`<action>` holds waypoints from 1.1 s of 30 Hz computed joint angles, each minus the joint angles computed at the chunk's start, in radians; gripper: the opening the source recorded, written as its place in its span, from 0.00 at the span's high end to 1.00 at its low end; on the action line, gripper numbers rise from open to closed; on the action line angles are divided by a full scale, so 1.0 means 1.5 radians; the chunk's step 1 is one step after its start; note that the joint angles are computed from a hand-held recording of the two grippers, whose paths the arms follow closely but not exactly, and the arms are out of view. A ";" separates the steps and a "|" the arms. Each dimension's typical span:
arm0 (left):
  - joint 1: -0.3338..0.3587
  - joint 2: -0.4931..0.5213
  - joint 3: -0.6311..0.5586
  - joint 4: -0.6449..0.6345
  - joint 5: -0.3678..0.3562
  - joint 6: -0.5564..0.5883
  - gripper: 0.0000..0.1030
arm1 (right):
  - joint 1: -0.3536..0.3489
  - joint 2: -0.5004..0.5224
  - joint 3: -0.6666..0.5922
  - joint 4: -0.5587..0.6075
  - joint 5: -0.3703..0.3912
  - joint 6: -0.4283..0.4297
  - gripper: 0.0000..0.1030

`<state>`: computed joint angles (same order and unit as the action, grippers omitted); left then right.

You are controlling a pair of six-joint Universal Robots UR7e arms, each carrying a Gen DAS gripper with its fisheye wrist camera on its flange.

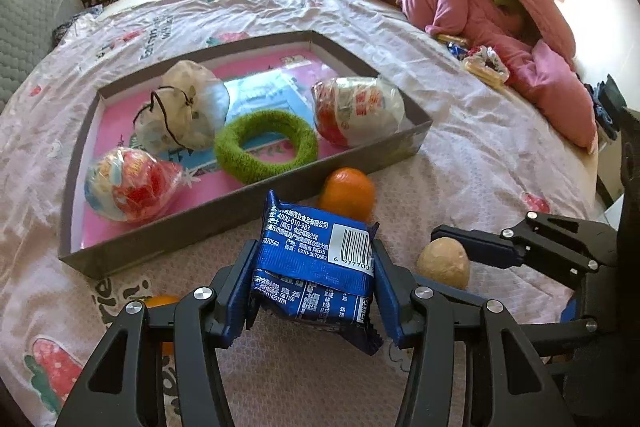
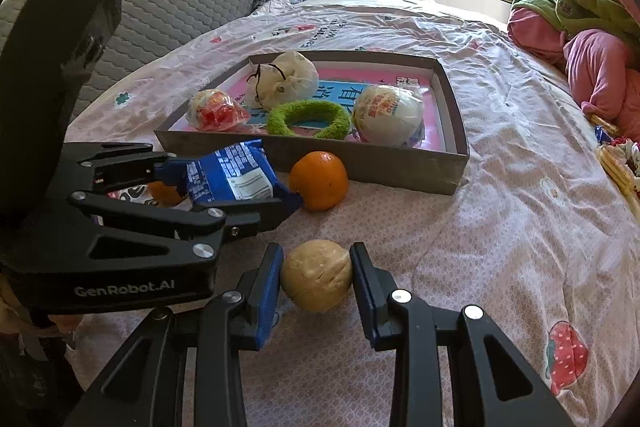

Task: Organize objects
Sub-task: 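Lift the blue packet with the left gripper while the right gripper closes on the round bun, then carry the blue packet with the left gripper while the right gripper carries the bun over the tray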

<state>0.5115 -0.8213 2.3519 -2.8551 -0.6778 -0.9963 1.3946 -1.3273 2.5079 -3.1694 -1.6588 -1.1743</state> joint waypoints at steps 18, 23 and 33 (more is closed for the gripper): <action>-0.088 -0.094 0.057 0.156 0.026 -0.196 0.47 | 0.010 -0.044 0.025 0.013 0.028 0.000 0.66; -0.114 -0.124 0.076 0.216 0.028 -0.271 0.47 | 0.014 -0.052 0.034 0.011 0.033 -0.005 0.66; -0.151 -0.153 0.096 0.271 0.032 -0.350 0.47 | 0.015 -0.066 0.049 -0.008 0.050 -0.008 0.66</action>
<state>0.2849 -1.0515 2.4964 -2.4483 -0.6302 -1.5214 1.4164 -1.4269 2.5813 -3.1808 -1.5836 -1.1858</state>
